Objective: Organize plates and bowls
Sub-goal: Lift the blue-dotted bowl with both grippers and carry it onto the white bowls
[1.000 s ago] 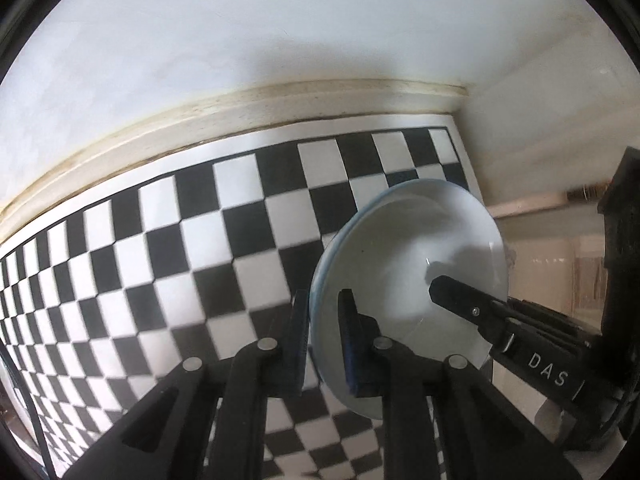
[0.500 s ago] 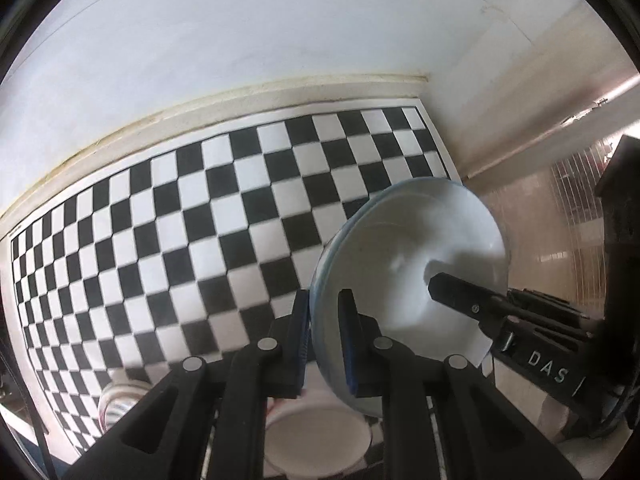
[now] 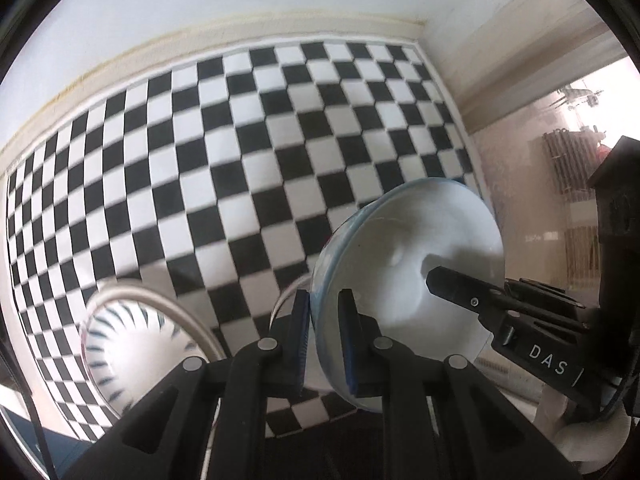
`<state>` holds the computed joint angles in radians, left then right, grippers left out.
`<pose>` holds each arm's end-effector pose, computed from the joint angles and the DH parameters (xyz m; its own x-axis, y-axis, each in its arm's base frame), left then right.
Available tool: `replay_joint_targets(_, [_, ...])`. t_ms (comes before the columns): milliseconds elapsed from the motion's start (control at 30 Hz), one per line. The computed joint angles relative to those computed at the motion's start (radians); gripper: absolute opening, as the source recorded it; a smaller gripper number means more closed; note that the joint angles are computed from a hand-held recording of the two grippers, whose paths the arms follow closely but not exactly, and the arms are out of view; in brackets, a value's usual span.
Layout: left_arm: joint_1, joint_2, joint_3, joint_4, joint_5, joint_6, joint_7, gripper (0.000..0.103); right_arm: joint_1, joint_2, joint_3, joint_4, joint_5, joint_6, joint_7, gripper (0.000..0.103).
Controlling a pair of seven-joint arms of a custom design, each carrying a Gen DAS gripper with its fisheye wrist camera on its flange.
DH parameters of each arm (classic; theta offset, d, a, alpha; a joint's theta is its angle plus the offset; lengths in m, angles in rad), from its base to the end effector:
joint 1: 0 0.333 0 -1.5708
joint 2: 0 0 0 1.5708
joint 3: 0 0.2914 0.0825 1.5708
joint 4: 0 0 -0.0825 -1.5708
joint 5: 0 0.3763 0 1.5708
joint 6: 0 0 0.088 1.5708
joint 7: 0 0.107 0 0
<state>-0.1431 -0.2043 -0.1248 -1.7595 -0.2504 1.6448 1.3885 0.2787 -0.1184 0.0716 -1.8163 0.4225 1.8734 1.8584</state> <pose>0.4685 -0.1607 0.6264 -0.0796 -0.9687 0.2351 -0.9965 0.0712 -0.0442 0.4935 0.2154 0.5824 -0.0193 -0.9050 -0.4250 -0.9989 0.0355 -0.0300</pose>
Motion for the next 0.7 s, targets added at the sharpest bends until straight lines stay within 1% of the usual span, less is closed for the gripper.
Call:
replay_joint_targets(167, [-0.001,-0.039,0.003,-0.087,-0.003,-0.012,-0.009,0.012,0.013,-0.032,0.011,-0.088,0.011,0.006,0.004,0.012])
replay_joint_targets(300, [-0.007,-0.052,0.001,-0.126,0.008,-0.014,-0.009,0.012,0.023,-0.045,0.017,-0.133,0.009,0.013,0.008,0.012])
replay_joint_targets(467, [-0.013,-0.056,0.000,-0.149,0.022,-0.021,-0.006,0.012,0.030,-0.042,0.019,-0.152,0.008,0.013,0.009,0.012])
replay_joint_targets(700, [-0.022,-0.051,-0.011,-0.161,0.044,-0.025,-0.013,0.012,0.043,-0.013,0.030,-0.123,-0.017,0.000,0.019,0.012])
